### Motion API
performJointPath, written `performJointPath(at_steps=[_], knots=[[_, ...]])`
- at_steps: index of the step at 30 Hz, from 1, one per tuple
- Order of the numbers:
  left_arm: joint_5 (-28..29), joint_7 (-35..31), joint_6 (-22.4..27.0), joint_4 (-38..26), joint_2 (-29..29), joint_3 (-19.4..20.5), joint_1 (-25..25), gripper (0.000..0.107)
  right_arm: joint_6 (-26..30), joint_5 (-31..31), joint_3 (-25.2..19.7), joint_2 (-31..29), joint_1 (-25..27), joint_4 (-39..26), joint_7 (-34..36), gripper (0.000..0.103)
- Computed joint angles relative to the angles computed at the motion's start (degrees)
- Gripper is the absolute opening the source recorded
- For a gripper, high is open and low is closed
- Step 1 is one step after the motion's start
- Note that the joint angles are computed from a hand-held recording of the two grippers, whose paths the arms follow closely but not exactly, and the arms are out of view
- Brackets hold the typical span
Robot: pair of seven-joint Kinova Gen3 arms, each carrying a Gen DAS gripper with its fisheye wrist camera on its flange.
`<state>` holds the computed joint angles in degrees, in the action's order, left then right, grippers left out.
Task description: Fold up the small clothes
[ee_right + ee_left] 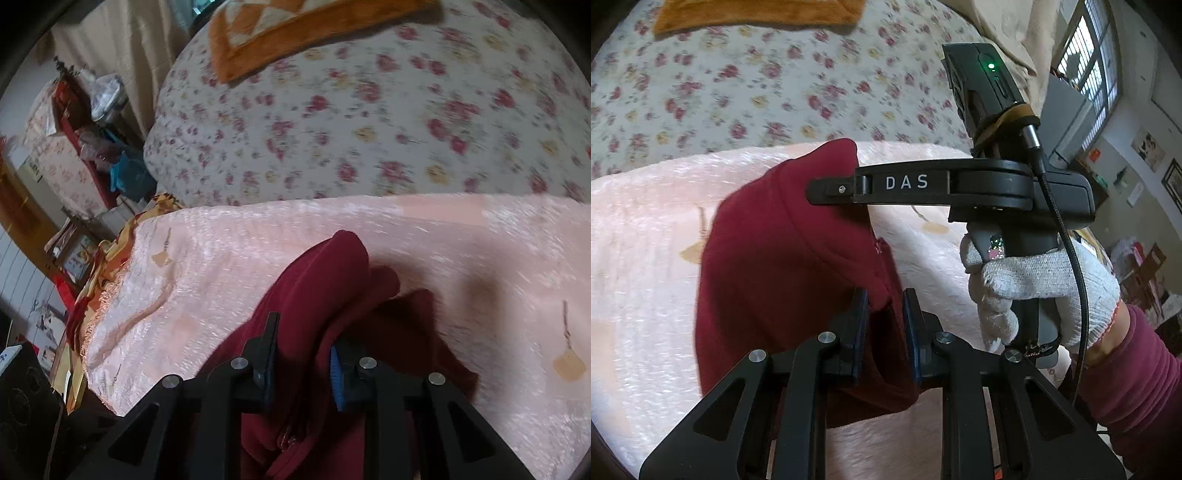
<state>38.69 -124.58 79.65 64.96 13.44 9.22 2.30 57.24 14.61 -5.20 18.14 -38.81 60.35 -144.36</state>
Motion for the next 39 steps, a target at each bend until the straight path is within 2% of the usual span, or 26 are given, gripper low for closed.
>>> performJointPath(at_steps=[6,12,16,17,18,19,21,23,26,29,33,39], knots=[[-2.2,2.3,-0.9,0.5,2.4,1.3,3.4,0.018,-5.9,-0.6,-0.3,-5.1,2.4,11.7,-4.8,0.021],[-4.2,3.4,-1.9,1.3,3.8,1.8,5.0,0.018,-6.2,-2.4,-1.0,-3.9,4.8,14.9,-6.6,0.02],[-5.0,2.9,2.2,-1.2,3.0,1.4,3.4,0.019,-10.5,-2.9,-0.9,-5.6,5.2,18.1,-8.9,0.021],[-4.7,2.0,2.8,-1.4,2.5,1.2,2.5,0.021,-10.4,-2.1,-1.5,-6.2,5.2,18.1,-9.9,0.025],[-4.5,1.2,2.9,-1.1,1.8,0.9,1.9,0.029,-9.3,-1.3,-1.1,-6.6,4.2,17.6,-10.6,0.027],[-4.2,0.0,2.7,-0.7,0.8,0.4,0.9,0.043,-7.4,0.2,-1.1,-6.9,2.8,16.4,-11.2,0.029],[-2.9,-2.6,0.7,1.4,-1.5,-0.9,-1.2,0.055,-4.1,3.7,-2.3,-7.4,0.7,14.6,-12.4,0.033],[-3.8,-4.4,-2.0,3.4,-3.4,-2.2,-2.0,0.056,-3.0,5.9,-3.4,-8.1,-1.1,13.7,-12.8,0.039],[-6.3,-4.7,-4.4,5.0,-4.2,-3.2,-2.0,0.056,-0.6,7.7,-5.1,-7.5,-3.6,11.2,-12.2,0.04],[-7.3,-2.2,-5.5,5.9,-3.4,-3.9,-2.2,0.056,1.1,6.0,-5.6,-6.4,-4.7,9.4,-11.5,0.045],[-8.2,-1.5,-6.1,7.8,-3.2,-3.9,-2.8,0.056,-4.4,1.2,-5.6,-6.4,-3.9,12.8,-13.1,0.046],[-8.1,-2.7,-6.8,8.8,-4.2,-4.1,-3.6,0.056,-8.7,-0.1,-5.1,-7.1,-4.4,15.5,-15.8,0.046]])
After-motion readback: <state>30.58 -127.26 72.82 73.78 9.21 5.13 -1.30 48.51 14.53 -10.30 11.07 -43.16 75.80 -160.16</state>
